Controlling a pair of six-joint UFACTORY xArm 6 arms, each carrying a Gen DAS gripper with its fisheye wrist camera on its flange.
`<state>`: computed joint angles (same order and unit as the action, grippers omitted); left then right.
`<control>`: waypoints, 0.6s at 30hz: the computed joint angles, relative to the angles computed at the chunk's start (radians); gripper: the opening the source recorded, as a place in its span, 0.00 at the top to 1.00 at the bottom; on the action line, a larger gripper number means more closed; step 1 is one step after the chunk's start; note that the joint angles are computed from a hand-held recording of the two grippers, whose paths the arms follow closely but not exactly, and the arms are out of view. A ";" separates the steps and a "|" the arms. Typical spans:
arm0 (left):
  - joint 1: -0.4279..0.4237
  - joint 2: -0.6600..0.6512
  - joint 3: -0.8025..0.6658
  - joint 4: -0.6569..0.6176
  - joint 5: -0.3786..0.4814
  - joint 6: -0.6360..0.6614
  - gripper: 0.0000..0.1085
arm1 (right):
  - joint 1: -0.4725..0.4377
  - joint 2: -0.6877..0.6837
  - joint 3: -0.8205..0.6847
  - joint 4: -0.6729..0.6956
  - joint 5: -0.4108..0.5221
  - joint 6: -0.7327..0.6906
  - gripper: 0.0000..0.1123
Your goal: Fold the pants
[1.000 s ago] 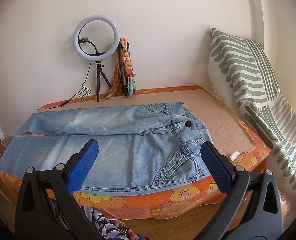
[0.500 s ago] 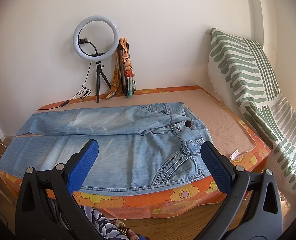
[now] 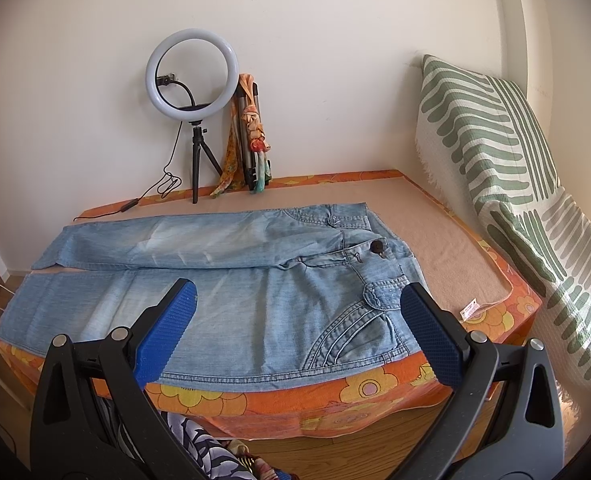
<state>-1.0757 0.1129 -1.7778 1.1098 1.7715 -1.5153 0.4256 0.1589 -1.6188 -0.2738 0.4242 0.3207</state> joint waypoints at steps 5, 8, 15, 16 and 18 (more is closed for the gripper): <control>0.005 -0.002 0.008 -0.004 -0.006 0.002 0.05 | 0.004 0.003 -0.007 0.001 0.004 -0.002 0.08; 0.009 -0.002 0.009 -0.005 -0.008 0.007 0.05 | 0.000 0.005 0.016 0.001 -0.022 -0.002 0.08; 0.000 0.008 0.000 0.006 0.012 0.023 0.05 | 0.007 0.028 -0.011 0.057 -0.027 -0.060 0.08; -0.001 0.008 0.002 0.006 0.017 0.025 0.05 | 0.008 0.033 -0.019 0.070 -0.026 -0.076 0.08; -0.004 0.003 0.007 0.006 0.024 0.026 0.05 | 0.013 0.039 -0.032 0.090 -0.026 -0.108 0.08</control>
<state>-1.0800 0.1157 -1.7704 1.1154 1.7953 -1.4894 0.4383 0.1982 -1.6505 -0.1838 0.3979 0.2122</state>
